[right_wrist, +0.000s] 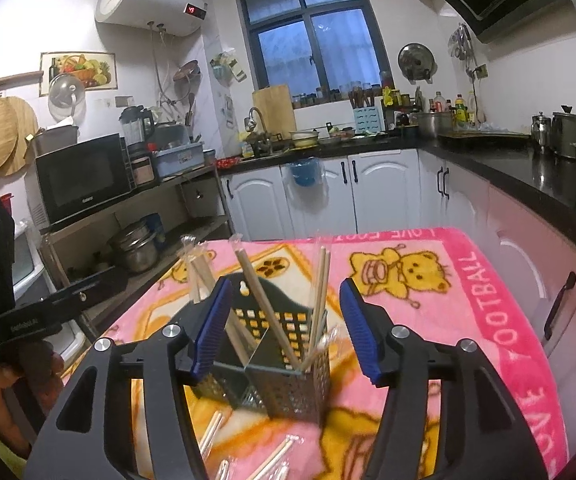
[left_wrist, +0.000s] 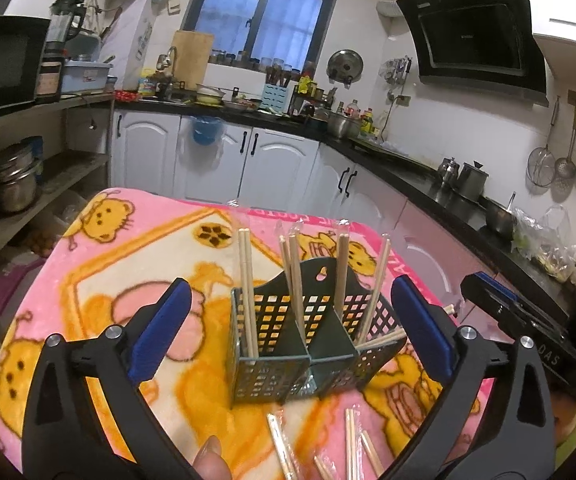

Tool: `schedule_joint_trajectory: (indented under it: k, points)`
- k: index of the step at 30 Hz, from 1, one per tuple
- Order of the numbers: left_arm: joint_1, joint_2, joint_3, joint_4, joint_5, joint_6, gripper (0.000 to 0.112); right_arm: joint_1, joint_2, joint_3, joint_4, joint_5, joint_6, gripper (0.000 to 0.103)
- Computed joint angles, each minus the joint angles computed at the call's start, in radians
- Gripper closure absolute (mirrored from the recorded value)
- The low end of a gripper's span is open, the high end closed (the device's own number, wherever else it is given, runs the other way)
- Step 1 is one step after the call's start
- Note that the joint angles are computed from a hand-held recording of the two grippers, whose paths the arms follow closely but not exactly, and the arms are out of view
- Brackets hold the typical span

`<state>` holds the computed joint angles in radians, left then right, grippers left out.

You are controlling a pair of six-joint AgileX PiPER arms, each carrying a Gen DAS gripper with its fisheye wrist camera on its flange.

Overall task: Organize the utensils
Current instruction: 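Withdraw both open tools and move them down toward the loose chopsticks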

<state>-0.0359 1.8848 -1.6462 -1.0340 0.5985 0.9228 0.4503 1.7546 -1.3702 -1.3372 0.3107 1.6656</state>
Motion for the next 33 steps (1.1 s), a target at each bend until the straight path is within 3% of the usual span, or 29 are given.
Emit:
schedule_joint_trajectory:
  k: [6, 33]
  points:
    - [0.021, -0.036, 0.066, -0.041, -0.002, 0.051, 0.020, 0.022, -0.022, 0.054, 0.003, 0.001, 0.018, 0.047]
    - [0.022, -0.103, 0.316, -0.064, -0.052, 0.189, 0.020, 0.057, -0.028, 0.152, 0.316, -0.010, -0.292, 0.047]
